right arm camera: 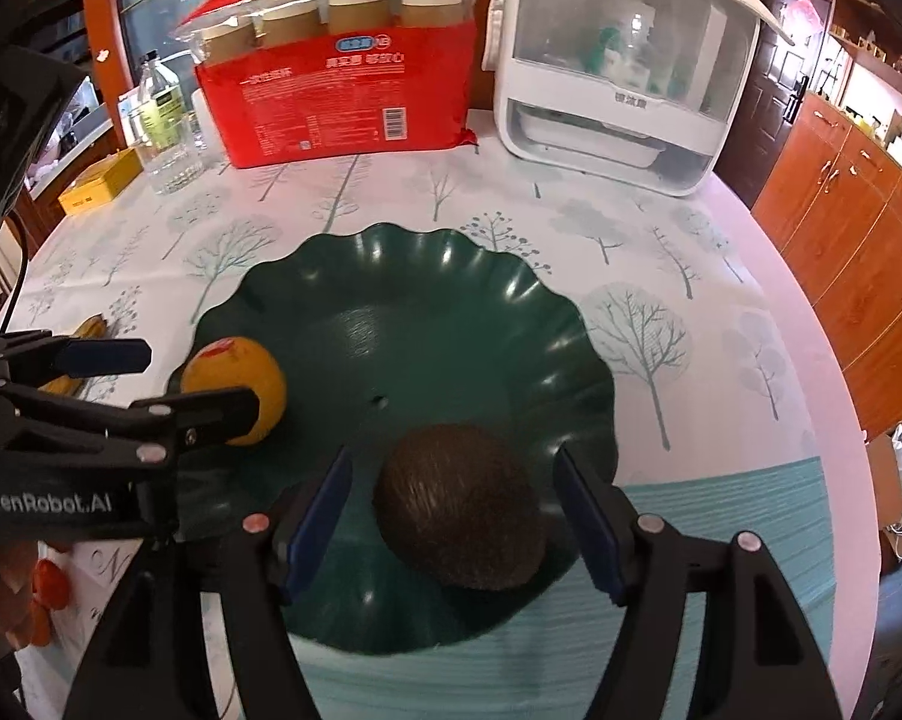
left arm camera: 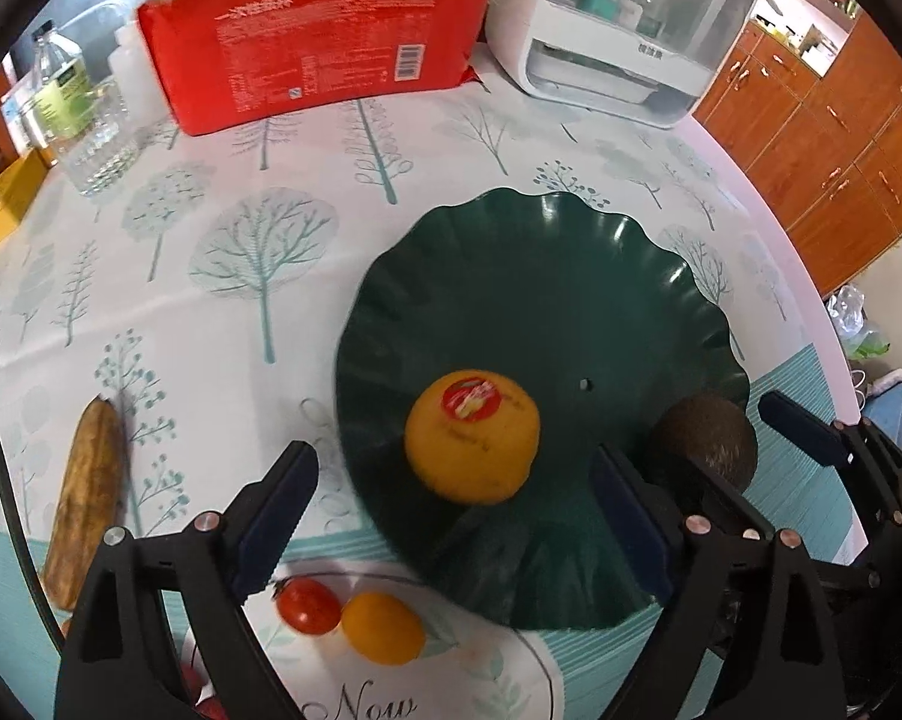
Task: Organize fruits
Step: 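Withdraw both tools from the green plate back toward the remaining fruit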
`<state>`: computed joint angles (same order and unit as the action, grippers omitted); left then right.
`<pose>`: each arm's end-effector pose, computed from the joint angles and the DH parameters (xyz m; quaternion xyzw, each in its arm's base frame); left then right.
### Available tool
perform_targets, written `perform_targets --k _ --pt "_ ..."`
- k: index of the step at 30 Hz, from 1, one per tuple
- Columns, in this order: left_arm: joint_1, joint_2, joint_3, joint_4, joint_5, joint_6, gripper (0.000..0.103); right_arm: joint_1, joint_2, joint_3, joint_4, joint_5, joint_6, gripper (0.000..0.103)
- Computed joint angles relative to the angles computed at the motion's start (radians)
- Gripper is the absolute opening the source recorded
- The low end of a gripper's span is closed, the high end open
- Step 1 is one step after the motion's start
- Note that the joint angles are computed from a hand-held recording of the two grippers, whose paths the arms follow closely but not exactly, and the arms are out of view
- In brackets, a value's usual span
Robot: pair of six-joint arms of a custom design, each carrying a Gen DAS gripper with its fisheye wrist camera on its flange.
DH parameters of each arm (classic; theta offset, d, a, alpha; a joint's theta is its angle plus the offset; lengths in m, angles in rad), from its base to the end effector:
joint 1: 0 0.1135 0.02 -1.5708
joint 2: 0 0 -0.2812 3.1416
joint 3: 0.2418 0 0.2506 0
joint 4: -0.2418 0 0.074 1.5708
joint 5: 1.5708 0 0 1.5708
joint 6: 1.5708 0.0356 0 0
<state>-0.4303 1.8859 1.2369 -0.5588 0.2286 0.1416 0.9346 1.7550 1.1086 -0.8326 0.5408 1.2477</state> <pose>0.3382 -0.1641 0.1800 0.2954 0.9317 -0.1368 0.1613 0.1998 0.2396 0.1872 0.1622 0.9490 -0.0839 0.2571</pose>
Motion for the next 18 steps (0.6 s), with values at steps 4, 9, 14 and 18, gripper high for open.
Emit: perform_targets --k 4,9,14,18 --pt "0.031 -0.071 -0.064 0.016 0.002 0.013 0.091 0.039 0.002 0.02 -0.032 -0.005 0.05 0.07" --pt "0.074 -0.175 -0.155 0.023 -0.009 0.039 0.091 0.094 -0.006 0.029 -0.05 -0.023 0.119 0.07" --pt "0.134 -0.289 -0.247 0.012 0.006 0.073 0.095 0.152 -0.002 0.056 -0.086 -0.033 0.187 0.07" --pt "0.18 -0.369 -0.292 -0.021 0.023 0.105 0.095 0.186 -0.005 0.091 -0.118 -0.054 0.219 0.07"
